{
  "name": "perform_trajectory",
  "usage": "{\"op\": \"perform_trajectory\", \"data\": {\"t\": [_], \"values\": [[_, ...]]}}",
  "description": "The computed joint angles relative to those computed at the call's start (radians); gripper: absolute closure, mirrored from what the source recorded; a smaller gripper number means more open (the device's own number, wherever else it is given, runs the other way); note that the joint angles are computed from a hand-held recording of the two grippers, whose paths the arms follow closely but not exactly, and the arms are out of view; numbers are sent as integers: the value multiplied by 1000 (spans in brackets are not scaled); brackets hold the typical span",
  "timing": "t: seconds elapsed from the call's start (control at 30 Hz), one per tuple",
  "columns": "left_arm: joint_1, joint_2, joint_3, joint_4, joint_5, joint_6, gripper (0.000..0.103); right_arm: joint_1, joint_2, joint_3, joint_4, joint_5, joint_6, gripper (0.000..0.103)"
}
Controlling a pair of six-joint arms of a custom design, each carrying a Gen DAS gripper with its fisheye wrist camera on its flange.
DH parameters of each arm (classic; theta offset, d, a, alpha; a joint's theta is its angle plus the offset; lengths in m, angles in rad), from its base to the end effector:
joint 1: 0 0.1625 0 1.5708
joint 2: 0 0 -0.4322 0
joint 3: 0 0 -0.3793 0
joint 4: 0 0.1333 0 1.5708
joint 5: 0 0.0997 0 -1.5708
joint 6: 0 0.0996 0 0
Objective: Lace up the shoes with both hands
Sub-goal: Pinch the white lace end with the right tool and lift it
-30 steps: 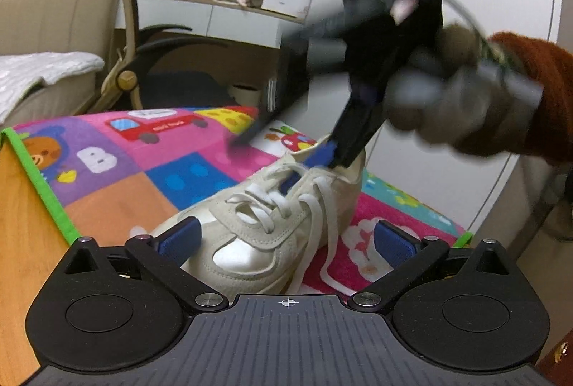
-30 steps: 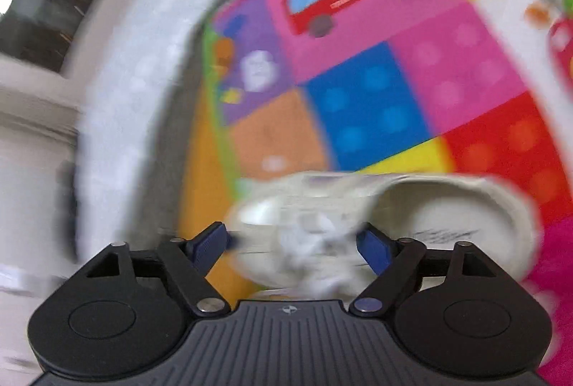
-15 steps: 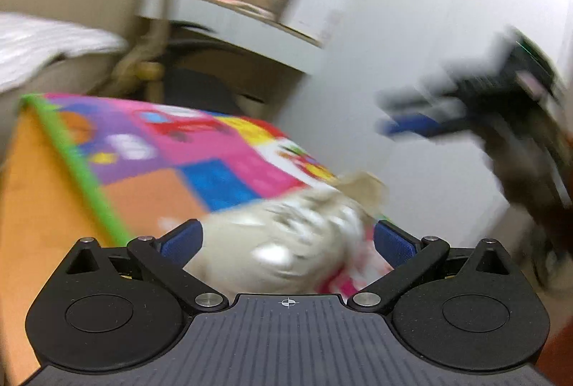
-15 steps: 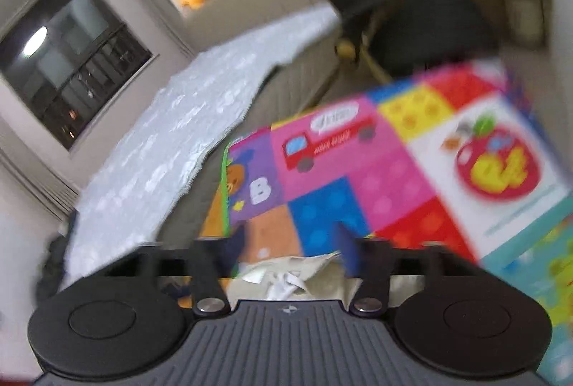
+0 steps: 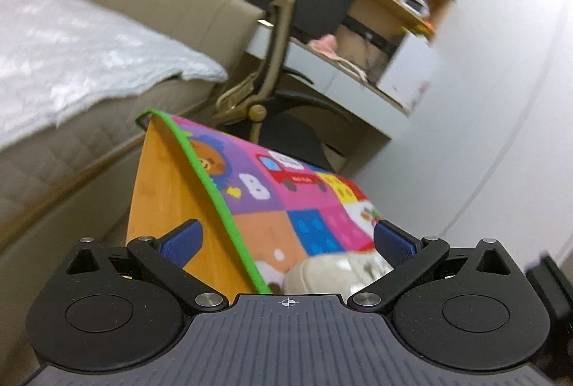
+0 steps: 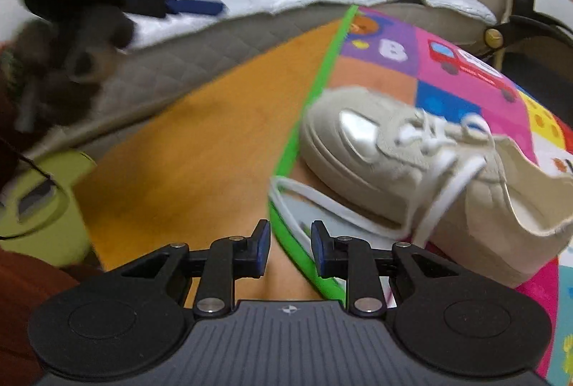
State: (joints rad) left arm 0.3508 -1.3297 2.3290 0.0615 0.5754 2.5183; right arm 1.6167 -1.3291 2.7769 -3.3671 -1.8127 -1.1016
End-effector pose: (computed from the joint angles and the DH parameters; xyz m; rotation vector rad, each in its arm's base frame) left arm -0.1582 -0.2888 0.1672 0.3979 2.5031 -1.4816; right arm 0.1220 -0.2714 0.1489 1.4425 -2.3404 0.2497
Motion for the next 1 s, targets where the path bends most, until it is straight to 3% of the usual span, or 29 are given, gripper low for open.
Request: {"op": "perform_trajectory", "data": {"t": [0.1, 0.17, 0.23, 0.33, 0.5, 0.57, 0.6, 0.63, 0.67, 0.7, 0.73, 0.83, 1.0], "values": [[-18, 84, -38, 97, 35, 21, 0, -54, 27, 17, -56, -1, 3, 79], [-26, 152, -74, 150, 63, 63, 0, -74, 3, 29, -56, 25, 17, 101], [-42, 230, -115, 192, 76, 138, 0, -79, -114, 12, 100, 55, 77, 102], [-78, 372, -185, 249, 67, 337, 0, -99, -319, -20, 336, 105, 92, 102], [-116, 505, -232, 177, 116, 791, 3, -110, -493, -91, 588, 143, 184, 102], [-127, 534, -238, 119, 106, 967, 20, -128, -531, -104, 650, 161, 197, 102], [-124, 546, -249, 111, 103, 1013, 42, -136, -553, -106, 678, 168, 198, 102], [-119, 557, -260, 103, 101, 1057, 53, -146, -568, -107, 693, 176, 195, 102], [-108, 560, -268, 93, 102, 1074, 75, -151, -541, -109, 667, 182, 193, 102], [-98, 553, -274, 86, 104, 1068, 91, -151, -506, -111, 630, 185, 195, 102], [-85, 537, -282, 87, 113, 1032, 99, -154, -495, -111, 606, 193, 194, 102], [-25, 436, -306, 108, 190, 799, 99, -188, -470, -113, 508, 272, 191, 102], [120, 150, -203, -144, 388, 310, 100, -371, -542, -67, 393, 629, 274, 100]]}}
